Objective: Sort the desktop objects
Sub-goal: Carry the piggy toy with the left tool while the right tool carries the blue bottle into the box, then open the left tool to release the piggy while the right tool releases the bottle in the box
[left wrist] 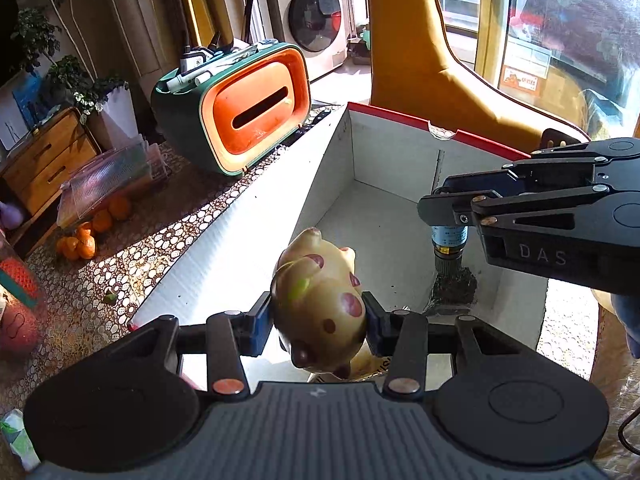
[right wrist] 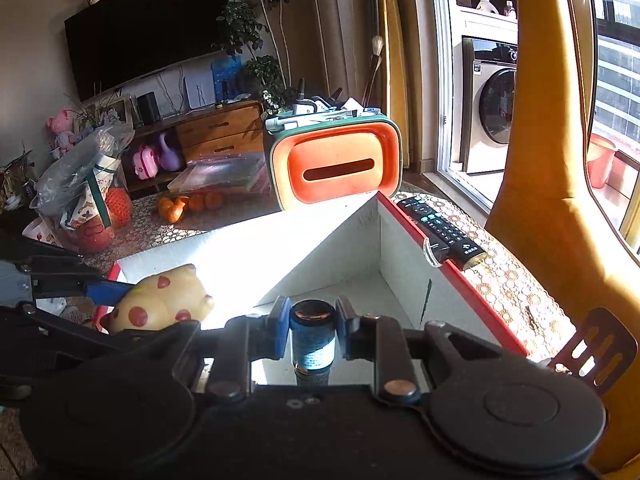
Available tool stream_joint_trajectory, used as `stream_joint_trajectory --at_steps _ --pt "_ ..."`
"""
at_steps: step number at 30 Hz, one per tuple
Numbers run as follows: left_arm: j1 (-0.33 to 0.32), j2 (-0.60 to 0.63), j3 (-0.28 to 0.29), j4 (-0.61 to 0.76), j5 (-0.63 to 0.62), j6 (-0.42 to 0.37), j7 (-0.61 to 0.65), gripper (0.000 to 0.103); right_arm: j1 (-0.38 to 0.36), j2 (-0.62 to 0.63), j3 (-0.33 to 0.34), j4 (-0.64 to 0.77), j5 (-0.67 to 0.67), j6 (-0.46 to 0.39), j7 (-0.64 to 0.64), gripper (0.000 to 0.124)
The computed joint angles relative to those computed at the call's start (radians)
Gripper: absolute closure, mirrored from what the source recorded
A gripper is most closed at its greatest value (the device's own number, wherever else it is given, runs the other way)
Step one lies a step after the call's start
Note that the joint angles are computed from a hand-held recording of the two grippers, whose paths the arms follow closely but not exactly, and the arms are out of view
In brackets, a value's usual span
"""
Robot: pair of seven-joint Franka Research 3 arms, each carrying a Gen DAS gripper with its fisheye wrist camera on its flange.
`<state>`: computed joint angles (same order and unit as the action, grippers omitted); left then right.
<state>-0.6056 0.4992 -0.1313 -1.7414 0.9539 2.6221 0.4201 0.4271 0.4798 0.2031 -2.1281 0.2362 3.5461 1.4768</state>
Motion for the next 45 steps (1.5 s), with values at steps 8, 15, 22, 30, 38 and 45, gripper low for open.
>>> stream_joint_trajectory --at_steps 8,15,22,30,38,45 --pt "0.041 0.096 -0.029 0.103 -0.162 -0.029 0.19 0.059 0.035 0.055 -0.036 0.083 0.035 -0.086 -0.031 0.101" --pt "0.034 0.149 -0.027 0.167 -0.264 -0.077 0.311 0.058 0.1 0.076 -0.103 0.135 0.082 -0.187 -0.06 0.101" --pt "0.062 0.187 -0.065 0.222 -0.395 -0.141 0.447 0.058 0.087 0.071 -0.096 0.141 0.087 -0.244 -0.066 0.101" --pt "0.044 0.201 -0.053 0.254 -0.441 -0.183 0.509 0.055 0.109 0.055 -0.127 0.139 0.081 -0.288 -0.052 0.098" --pt "0.033 0.14 -0.03 0.169 -0.406 -0.096 0.434 0.036 0.043 0.034 -0.062 0.119 0.073 -0.28 -0.053 0.093" --pt "0.019 0.019 0.004 0.011 -0.3 0.021 0.248 0.036 -0.046 -0.015 0.037 0.056 0.063 -0.246 -0.066 0.087"
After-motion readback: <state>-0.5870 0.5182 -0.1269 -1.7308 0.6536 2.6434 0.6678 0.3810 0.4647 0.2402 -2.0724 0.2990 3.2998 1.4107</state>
